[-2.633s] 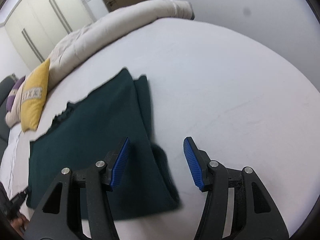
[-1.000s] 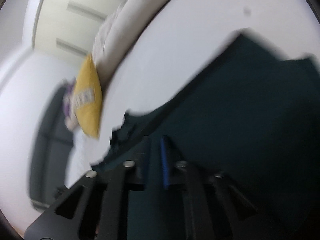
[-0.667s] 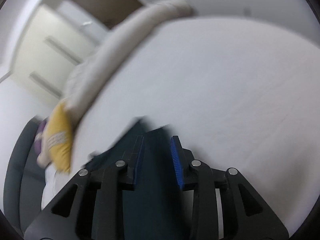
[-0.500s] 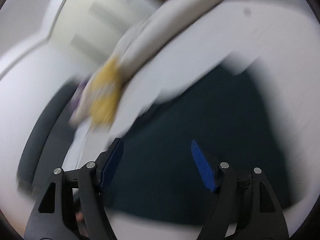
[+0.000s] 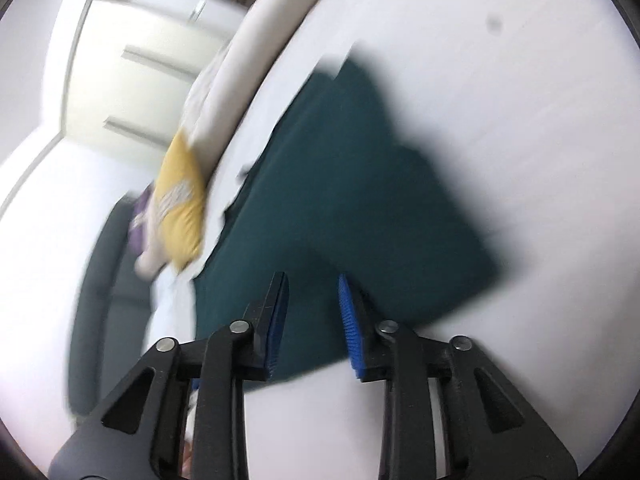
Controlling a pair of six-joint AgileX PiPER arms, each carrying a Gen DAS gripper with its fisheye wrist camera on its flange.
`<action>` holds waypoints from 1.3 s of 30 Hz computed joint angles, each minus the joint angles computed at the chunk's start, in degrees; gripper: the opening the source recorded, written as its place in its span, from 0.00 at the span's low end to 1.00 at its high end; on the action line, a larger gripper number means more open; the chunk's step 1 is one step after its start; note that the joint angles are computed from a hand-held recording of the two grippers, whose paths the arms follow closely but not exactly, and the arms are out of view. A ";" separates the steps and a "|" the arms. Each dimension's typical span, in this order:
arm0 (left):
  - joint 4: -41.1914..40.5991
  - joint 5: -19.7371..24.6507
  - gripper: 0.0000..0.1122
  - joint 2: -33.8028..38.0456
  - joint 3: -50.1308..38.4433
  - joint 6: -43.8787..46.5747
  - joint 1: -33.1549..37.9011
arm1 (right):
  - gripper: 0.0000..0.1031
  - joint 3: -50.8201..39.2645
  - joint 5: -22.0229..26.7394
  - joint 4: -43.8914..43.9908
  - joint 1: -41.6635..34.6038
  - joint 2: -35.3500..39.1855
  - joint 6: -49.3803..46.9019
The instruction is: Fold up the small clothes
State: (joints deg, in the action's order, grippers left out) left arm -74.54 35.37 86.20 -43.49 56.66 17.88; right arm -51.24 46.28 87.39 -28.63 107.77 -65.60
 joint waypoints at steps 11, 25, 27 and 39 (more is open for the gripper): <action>7.05 10.44 0.69 16.11 -16.58 -15.51 0.69 | 0.57 -4.17 6.71 -2.70 6.88 -3.49 4.07; 7.01 18.58 0.19 25.53 -24.44 -20.90 3.56 | 0.57 -24.48 3.56 -4.53 27.74 10.61 18.29; 6.10 18.82 0.19 25.36 -23.85 -19.92 3.82 | 0.57 -29.51 2.36 -6.60 29.93 14.08 22.45; 11.68 13.83 0.16 21.31 -24.49 -23.63 -0.07 | 0.44 -47.81 2.57 -15.16 36.57 27.85 32.26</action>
State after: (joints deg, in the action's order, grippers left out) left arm -62.86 49.20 107.52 -67.98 33.03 17.81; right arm -99.06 48.86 72.23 7.94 135.62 -33.34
